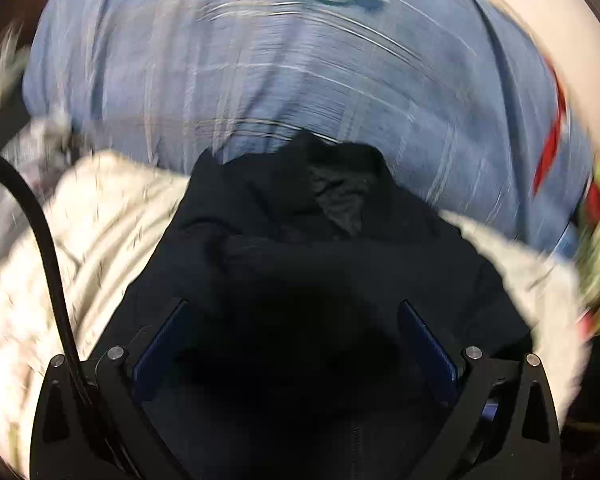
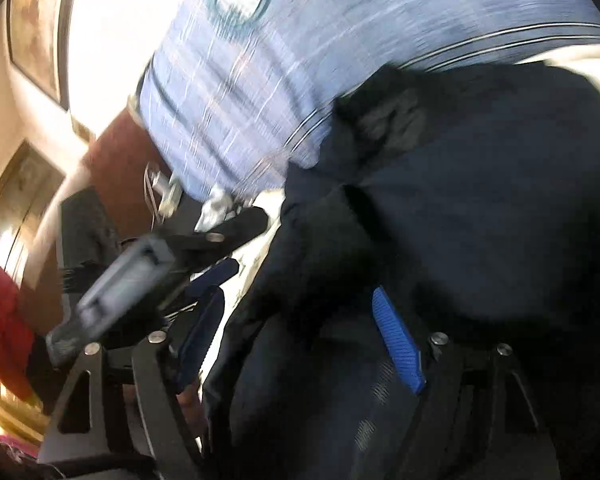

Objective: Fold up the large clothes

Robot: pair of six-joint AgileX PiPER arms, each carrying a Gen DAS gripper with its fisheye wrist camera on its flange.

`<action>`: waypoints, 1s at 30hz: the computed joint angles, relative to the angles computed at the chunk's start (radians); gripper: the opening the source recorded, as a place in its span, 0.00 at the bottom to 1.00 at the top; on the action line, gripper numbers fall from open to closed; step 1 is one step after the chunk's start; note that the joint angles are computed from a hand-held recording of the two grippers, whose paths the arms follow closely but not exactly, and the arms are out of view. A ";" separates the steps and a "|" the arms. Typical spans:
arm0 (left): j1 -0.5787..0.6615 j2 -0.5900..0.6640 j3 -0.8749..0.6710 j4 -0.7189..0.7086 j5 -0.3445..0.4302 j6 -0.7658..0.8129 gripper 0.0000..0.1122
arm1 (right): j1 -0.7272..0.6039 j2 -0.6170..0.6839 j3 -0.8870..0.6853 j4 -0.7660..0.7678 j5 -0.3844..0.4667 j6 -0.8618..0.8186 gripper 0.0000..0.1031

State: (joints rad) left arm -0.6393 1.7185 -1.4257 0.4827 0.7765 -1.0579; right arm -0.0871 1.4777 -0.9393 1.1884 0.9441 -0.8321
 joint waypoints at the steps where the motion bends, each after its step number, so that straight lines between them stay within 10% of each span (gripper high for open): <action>1: -0.039 0.029 -0.031 0.059 0.038 -0.030 0.91 | -0.056 -0.046 0.043 -0.014 0.014 -0.013 0.75; 7: -0.135 0.193 -0.147 0.170 0.188 -0.018 0.91 | -0.244 -0.170 0.147 -0.097 0.043 -0.014 0.75; 14: -0.005 0.152 -0.016 0.091 0.084 -0.076 0.25 | -0.307 -0.166 0.152 -0.071 0.070 -0.038 0.75; 19: 0.095 0.004 0.142 0.084 -0.010 -0.169 0.23 | -0.270 -0.159 0.148 -0.054 0.047 -0.049 0.75; 30: 0.233 -0.277 0.403 0.218 0.058 -0.434 0.48 | -0.139 -0.130 0.070 -0.098 -0.056 -0.012 0.74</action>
State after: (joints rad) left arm -0.4065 1.4418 -1.0227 0.7003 0.8349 -1.4922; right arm -0.2259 1.3482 -0.8695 1.0901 0.8884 -0.8442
